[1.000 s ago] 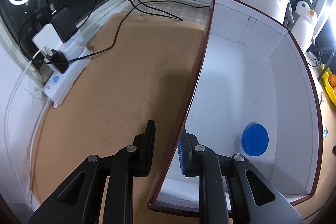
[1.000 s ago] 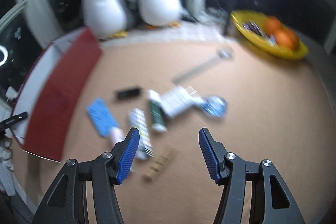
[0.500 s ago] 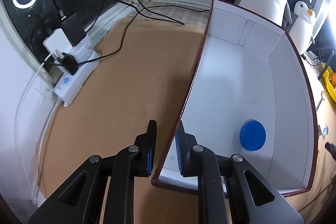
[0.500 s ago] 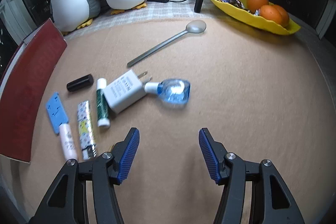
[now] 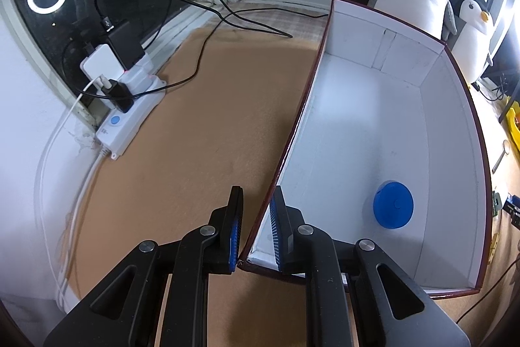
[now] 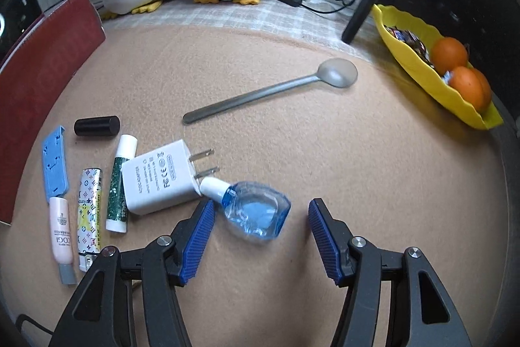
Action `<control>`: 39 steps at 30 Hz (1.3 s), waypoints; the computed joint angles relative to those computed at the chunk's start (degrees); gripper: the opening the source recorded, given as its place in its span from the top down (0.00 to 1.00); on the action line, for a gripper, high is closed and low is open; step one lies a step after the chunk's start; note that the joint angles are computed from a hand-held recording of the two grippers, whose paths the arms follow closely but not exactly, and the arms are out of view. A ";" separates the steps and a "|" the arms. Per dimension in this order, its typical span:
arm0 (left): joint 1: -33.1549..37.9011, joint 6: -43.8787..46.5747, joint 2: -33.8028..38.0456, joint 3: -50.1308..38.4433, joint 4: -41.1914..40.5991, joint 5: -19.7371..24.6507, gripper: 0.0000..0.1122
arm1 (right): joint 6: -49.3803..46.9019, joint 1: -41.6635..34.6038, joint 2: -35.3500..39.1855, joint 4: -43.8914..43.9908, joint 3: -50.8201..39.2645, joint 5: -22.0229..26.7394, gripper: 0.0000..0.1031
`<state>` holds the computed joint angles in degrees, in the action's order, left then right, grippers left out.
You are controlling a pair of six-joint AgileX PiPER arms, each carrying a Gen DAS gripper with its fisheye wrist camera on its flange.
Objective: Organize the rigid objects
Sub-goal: 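Move the right gripper to the blue eye-drop bottle and grasp it, then carry the eye-drop bottle over the box and release it inside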
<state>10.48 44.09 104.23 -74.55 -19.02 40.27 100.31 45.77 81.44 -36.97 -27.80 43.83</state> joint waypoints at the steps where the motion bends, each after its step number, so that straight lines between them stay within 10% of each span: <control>1: -0.17 -0.43 -0.31 0.35 0.41 -0.24 0.87 | -1.04 -1.07 -0.36 -0.46 0.54 -1.19 0.45; 7: -0.79 -2.83 -0.88 0.88 2.21 -0.81 0.86 | -4.78 -6.49 -3.76 -1.77 4.23 -8.43 0.46; 13: -0.80 -3.08 -1.32 1.61 2.25 -1.38 0.86 | -6.40 -5.39 -4.99 1.11 3.90 -6.97 0.68; 22: 0.13 -0.24 -0.73 1.20 -0.43 -0.70 0.86 | 2.95 2.53 -8.75 3.32 3.27 -1.04 0.68; 31: 1.41 4.24 1.39 -0.96 -4.97 1.64 0.88 | 3.83 14.02 -5.00 0.82 -15.09 14.88 0.68; 39: 2.25 7.66 3.76 -3.52 -8.16 4.04 0.88 | -8.01 14.39 8.65 -1.60 -38.60 16.32 0.68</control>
<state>12.73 51.76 107.99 -78.07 -27.18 44.31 92.29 60.15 90.09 -38.57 -66.39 60.15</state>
